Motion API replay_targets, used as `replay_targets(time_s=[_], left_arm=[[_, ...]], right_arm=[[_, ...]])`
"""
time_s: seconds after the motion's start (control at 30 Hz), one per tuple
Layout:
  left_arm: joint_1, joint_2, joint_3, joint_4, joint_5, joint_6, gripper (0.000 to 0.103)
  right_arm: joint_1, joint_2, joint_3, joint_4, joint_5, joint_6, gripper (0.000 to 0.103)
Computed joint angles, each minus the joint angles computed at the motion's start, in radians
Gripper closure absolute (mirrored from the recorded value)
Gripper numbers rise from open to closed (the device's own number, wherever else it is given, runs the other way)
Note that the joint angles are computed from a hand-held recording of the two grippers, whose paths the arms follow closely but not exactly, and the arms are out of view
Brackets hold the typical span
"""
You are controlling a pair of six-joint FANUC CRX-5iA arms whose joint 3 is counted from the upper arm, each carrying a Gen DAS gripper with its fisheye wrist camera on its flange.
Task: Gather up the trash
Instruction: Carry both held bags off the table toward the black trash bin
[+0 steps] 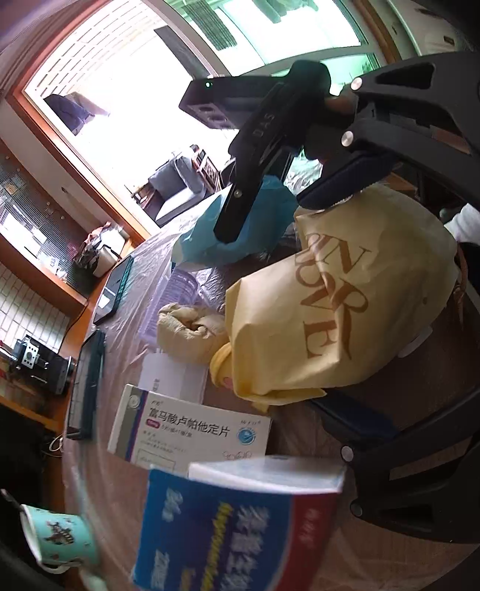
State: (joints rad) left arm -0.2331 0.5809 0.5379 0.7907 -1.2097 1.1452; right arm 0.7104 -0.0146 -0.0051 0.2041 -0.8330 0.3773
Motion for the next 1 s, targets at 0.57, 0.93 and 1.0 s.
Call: replay_targets(time_s=[0.57, 0.93, 1.0], left_arm=[[0.013, -0.075, -0.128, 0.148, 0.085, -0.119, 0.058], [0.023, -0.114, -0.172, 0.228, 0.144, -0.162, 0.06], [0.022, -0.14, -0.193, 0.22, 0.18, -0.173, 0.06]], right_arm=[[-0.013, -0.068, -0.079, 0.077, 0.146, 0.022, 0.047], [-0.002, -0.078, -0.104, 0.221, 0.181, -0.01, 0.047], [-0.002, -0.078, -0.096, 0.238, 0.185, -0.006, 0.047]])
